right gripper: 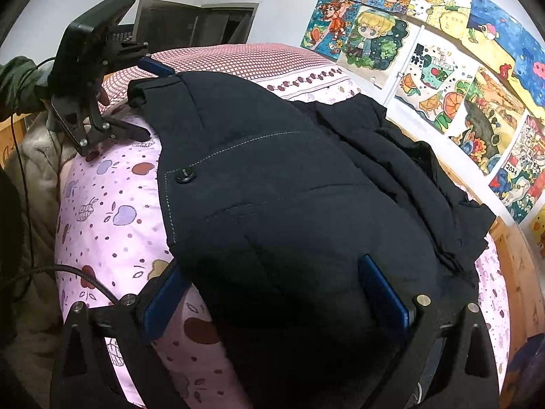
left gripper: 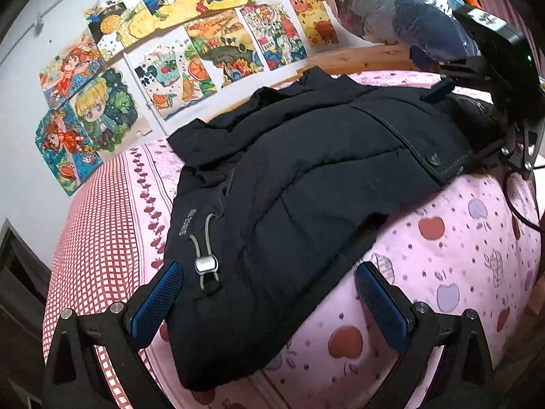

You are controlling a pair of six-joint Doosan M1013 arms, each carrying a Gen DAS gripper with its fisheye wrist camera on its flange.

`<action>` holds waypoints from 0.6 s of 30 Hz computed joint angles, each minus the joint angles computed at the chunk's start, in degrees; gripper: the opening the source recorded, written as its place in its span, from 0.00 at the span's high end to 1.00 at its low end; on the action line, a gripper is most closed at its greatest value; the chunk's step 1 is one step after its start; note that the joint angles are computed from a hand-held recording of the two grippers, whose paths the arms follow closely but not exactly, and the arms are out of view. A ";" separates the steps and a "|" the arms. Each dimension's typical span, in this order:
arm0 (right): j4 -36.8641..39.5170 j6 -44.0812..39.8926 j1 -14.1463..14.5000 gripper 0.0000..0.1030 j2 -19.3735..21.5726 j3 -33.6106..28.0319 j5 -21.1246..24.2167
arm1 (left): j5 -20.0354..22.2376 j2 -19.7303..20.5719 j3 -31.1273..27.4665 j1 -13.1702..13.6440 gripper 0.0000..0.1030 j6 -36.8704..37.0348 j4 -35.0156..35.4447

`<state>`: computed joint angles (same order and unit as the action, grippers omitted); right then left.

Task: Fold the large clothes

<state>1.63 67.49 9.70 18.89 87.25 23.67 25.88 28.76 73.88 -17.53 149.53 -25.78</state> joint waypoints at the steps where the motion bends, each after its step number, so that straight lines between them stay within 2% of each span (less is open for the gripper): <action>1: 0.36 -0.37 -0.10 0.06 0.03 -0.06 0.00 | -0.60 0.01 0.00 -0.06 0.00 -0.35 0.04; 5: 0.73 -0.73 -0.53 0.06 0.30 -0.05 -0.54 | -1.99 0.23 -0.51 -0.31 0.00 -1.43 0.32; 8: -6.07 5.12 -0.12 0.06 -0.24 1.42 -1.52 | -3.14 0.27 -0.39 -0.53 0.00 -0.58 0.11; 12: -21.28 20.10 0.46 0.06 -1.29 4.16 -1.97 | -3.59 0.32 -0.12 -0.63 0.00 0.53 -0.30; 18: -38.94 40.48 0.61 0.06 -2.78 7.26 0.28 | -3.00 0.43 -0.10 -0.58 0.00 -1.85 1.91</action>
<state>-37.32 107.98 10.31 16.11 94.51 23.95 22.88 29.19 73.78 -18.11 147.68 -23.87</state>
